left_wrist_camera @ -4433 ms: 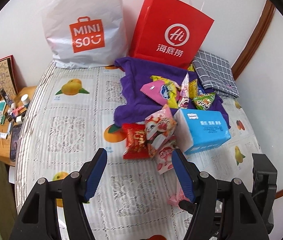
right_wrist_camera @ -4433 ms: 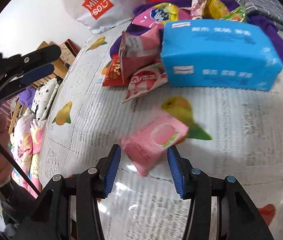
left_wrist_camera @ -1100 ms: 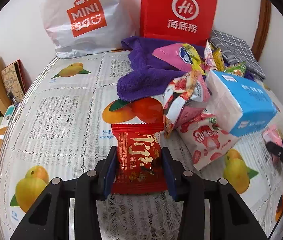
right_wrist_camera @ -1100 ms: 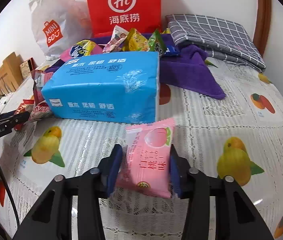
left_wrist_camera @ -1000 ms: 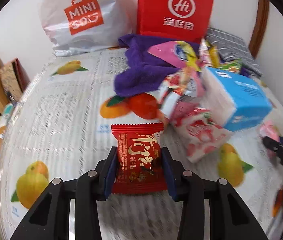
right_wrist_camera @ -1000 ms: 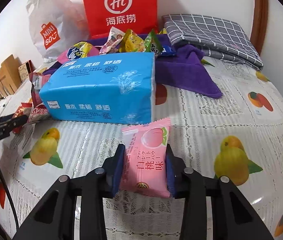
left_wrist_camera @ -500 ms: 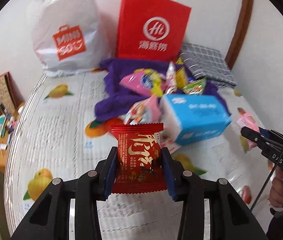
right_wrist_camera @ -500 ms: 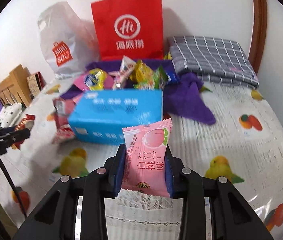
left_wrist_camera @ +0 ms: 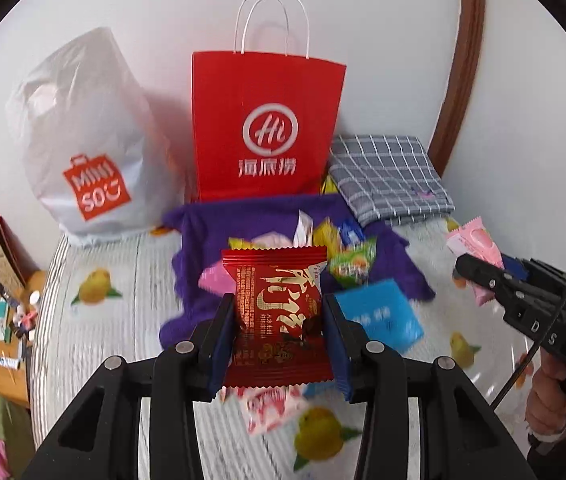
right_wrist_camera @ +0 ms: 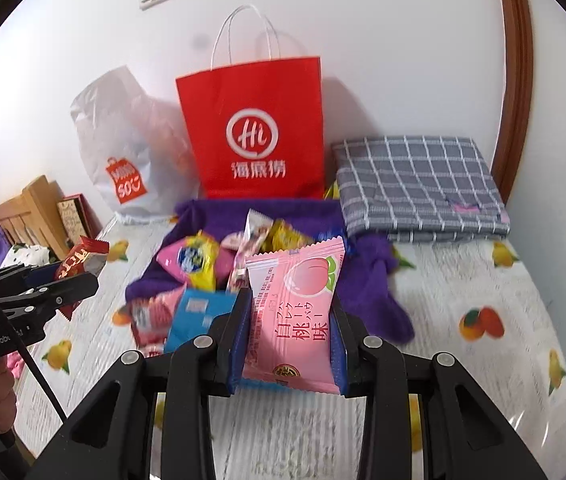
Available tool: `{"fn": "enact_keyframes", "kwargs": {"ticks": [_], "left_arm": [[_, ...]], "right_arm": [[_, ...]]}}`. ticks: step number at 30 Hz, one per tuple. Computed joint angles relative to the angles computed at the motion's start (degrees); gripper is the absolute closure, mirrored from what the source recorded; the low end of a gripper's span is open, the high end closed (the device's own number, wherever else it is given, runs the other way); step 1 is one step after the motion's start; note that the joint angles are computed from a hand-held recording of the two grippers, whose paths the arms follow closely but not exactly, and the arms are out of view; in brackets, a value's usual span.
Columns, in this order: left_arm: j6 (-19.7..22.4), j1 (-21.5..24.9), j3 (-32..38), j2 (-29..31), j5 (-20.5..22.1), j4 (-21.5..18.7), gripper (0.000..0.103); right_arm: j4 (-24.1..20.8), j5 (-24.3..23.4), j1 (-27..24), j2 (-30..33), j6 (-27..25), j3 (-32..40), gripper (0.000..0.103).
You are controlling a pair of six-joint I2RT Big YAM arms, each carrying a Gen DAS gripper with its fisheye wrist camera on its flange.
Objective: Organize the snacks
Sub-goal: 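Lift both held packets and carry them toward the purple towel, then lower both held packets over the purple towel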
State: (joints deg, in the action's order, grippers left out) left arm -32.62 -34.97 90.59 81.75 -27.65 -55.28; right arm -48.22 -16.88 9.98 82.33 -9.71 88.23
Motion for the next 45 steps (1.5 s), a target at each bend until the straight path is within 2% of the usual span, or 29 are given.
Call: {"fn": "enact_keyframes", "kwargs": {"ticks": [9, 14, 19, 21, 25, 34, 45], "left_arm": [[4.0, 5.1, 11.0, 7.3, 1.8, -0.5, 0.063], [5.0, 7.8, 14.8, 10.9, 4.5, 0.1, 0.063], [5.1, 9.5, 15.0, 12.8, 5.6, 0.9, 0.063], [4.9, 10.3, 14.0, 12.9, 7.1, 1.9, 0.063], [5.5, 11.0, 13.4, 13.6, 7.4, 2.4, 0.063], [3.9, 12.6, 13.4, 14.8, 9.3, 1.3, 0.063], [2.9, 13.0, 15.1, 16.8, 9.3, -1.0, 0.063]], "right_arm": [[-3.3, 0.2, 1.8, 9.0, 2.3, 11.5, 0.068], [-4.6, 1.5, 2.8, 13.9, 2.8, 16.7, 0.068], [-7.4, 2.4, 3.3, 19.0, 2.8, 22.4, 0.068], [-7.9, 3.1, 3.6, 20.8, 2.8, 24.6, 0.068], [-8.7, 3.4, 4.1, 23.8, 2.2, 28.5, 0.068], [-9.6, 3.1, 4.7, 28.5, 1.8, 34.3, 0.068], [-13.9, 2.9, 4.6, 31.9, -1.4, 37.9, 0.068]]}}
